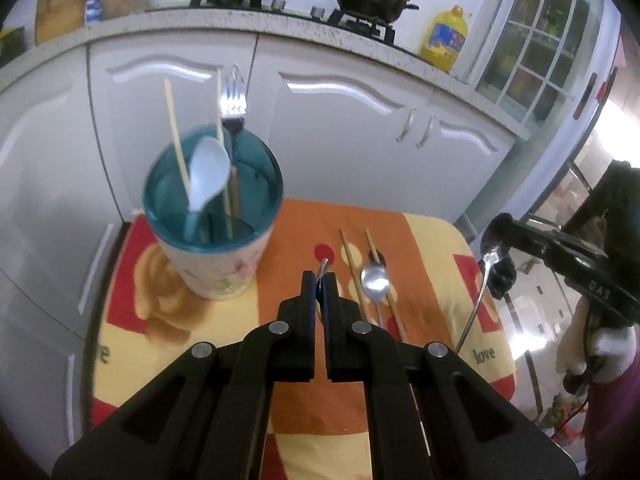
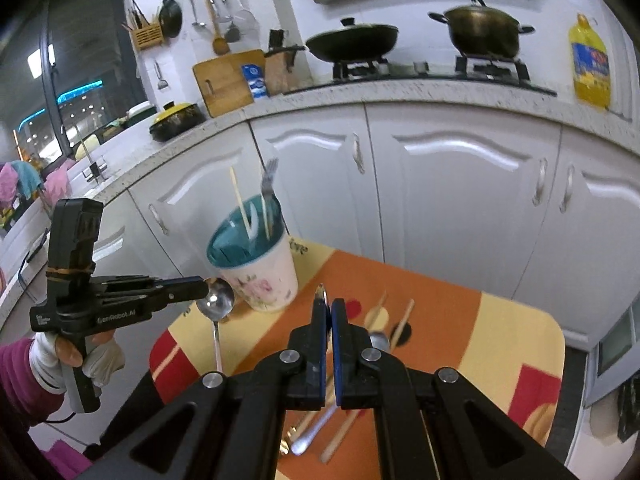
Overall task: Organize utensils
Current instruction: 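Lift both held utensils and carry them over the floral cup, then drop the utensil into the floral cup with the left tool while the right tool drops its own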
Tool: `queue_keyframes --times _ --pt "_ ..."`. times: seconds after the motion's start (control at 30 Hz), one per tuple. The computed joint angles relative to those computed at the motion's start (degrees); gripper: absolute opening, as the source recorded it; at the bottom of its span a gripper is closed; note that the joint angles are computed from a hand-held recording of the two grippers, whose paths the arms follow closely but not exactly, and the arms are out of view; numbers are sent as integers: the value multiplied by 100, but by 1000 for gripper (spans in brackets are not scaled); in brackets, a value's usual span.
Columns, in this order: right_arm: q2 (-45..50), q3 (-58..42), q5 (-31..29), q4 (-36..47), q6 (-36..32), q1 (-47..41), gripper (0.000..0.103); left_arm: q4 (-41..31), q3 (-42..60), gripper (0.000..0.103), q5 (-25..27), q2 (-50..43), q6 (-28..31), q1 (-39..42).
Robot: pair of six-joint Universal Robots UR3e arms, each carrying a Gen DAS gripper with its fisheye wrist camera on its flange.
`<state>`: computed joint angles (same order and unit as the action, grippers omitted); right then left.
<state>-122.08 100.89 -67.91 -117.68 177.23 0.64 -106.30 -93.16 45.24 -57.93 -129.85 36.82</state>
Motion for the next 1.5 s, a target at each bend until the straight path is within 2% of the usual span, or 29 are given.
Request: queue_keyframes --times 0.23,0.5,0.7,0.83,0.93,1.13,1.3,1.4,1.5 --pt "1016 -877 -619 -575 509 826 2 -294 634 1 -241 -233 214 447" --pt "2065 -2229 -966 -629 657 1350 2 -193 1477 1 -582 -789 79 846" --pt "2849 -3185 -1272 -678 808 1597 2 1137 1799 1 -462 -1448 -943 660" --pt "3557 -4028 -1657 -635 857 1783 2 2526 1824 1 -39 -1898 -1828 315" --pt "4072 -4591 -1835 -668 922 1843 2 3426 1831 1 387 -2234 -2257 -9" --pt "5188 -5797 -2167 -737 985 1906 2 4766 1796 1 1153 -2802 -2714 -588" --pt "6161 -6955 -2592 -586 684 2105 2 5696 1633 1 1760 -3160 -2775 -995" --pt "6444 -7077 -2723 -678 457 2246 2 6075 1455 1 1989 -3278 -2747 -1146" --pt "6439 -6780 -2557 -736 405 2255 2 6088 1332 1 1990 -3323 -2711 -1197"
